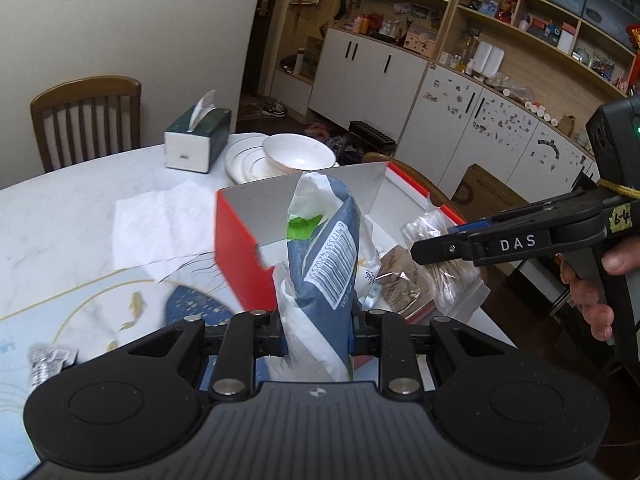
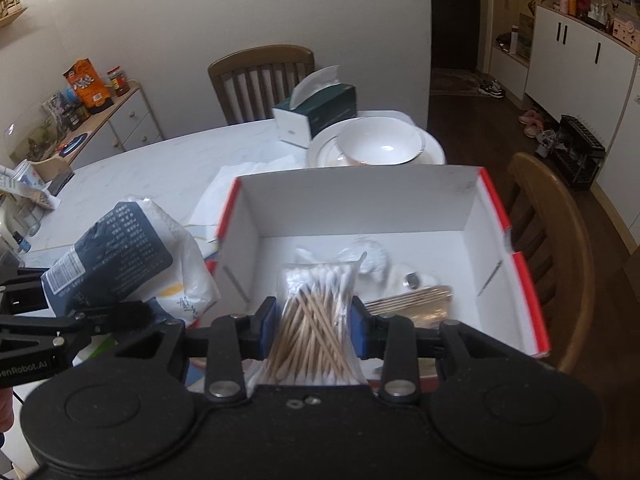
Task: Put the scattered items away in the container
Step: 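Carry the cotton swab pack and wipes pack with both grippers over the box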
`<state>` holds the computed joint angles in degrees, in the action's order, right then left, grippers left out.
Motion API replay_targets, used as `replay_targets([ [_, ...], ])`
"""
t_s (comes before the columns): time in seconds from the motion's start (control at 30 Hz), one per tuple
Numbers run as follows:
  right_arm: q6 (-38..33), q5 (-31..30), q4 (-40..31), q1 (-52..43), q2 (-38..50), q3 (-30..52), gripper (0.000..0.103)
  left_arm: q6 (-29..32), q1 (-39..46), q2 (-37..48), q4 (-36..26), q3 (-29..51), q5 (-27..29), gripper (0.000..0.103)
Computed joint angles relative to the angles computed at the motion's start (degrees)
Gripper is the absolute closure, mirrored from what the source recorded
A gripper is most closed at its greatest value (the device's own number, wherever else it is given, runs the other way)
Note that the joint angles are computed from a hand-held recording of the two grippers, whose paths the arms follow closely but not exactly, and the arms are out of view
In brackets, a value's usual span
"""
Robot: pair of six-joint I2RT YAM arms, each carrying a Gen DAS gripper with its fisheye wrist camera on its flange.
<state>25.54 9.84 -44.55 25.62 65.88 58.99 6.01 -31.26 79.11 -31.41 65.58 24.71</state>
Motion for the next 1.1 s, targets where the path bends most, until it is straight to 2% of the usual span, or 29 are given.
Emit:
replay_targets([
  [0.4,-10.4,-6.1,3.7,-13.3,1.6,-1.0,0.068,-3.6,-8.6,8.6,2.7,7.1,-7.4,0.08],
  [1.1,-20.3,-10.8,9.3,-21.3,19.5,5.8,0.068,-4.0,-13.0,29.9,-4.0,28.9,-14.1,0.08],
])
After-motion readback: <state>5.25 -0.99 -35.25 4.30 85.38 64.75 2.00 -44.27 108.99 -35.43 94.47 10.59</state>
